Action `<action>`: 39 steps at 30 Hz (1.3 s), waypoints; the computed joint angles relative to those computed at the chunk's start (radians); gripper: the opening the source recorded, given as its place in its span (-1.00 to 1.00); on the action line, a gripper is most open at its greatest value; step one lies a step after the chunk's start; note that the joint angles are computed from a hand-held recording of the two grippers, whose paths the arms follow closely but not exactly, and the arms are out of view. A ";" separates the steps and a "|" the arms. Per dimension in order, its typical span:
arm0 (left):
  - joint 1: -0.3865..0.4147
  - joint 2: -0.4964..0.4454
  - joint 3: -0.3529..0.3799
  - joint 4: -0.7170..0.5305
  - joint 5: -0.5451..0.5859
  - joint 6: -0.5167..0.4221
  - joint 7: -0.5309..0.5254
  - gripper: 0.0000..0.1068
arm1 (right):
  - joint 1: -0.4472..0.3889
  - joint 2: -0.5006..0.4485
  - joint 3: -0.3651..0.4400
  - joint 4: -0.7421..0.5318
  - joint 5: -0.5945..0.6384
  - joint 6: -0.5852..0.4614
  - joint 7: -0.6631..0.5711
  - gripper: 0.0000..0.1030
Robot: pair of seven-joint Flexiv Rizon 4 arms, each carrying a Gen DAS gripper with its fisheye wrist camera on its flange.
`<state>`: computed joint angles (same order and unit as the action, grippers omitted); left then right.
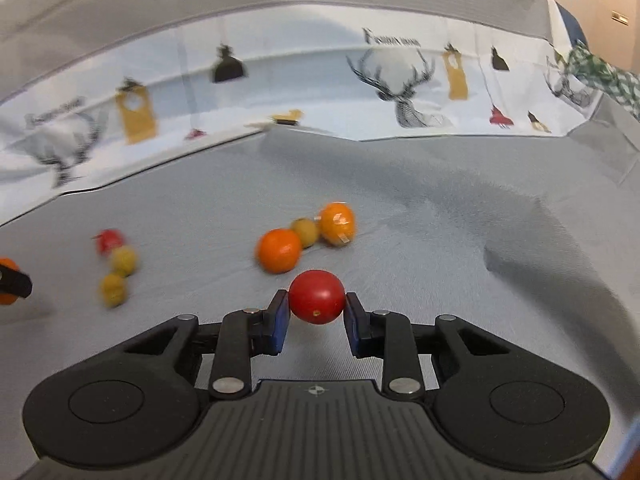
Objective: Organize fruits
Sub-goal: 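Grasp a large orange with left tool while right tool grasps a red tomato, then carry the orange with left tool while right tool carries the tomato to plate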
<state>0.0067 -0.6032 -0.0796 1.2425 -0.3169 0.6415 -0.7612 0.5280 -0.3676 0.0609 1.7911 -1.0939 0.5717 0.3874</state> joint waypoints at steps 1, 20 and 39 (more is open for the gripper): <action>0.013 0.037 0.003 0.034 -0.009 -0.008 0.004 -0.24 | 0.011 0.012 0.010 0.002 -0.002 -0.007 -0.002 -0.41; 0.206 0.515 0.188 0.438 -0.153 -0.033 0.165 -0.24 | 0.231 0.041 0.091 -0.216 -0.088 0.087 -0.100 -0.41; 0.314 0.606 0.272 0.541 -0.280 -0.104 0.269 -0.24 | 0.427 -0.056 0.050 -0.410 -0.010 -0.020 -0.314 -0.40</action>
<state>0.3210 0.0031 0.1923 1.7835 -0.5967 0.5380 -0.4921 0.9554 -0.4237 0.1113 1.3813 -1.1037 0.5513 0.0735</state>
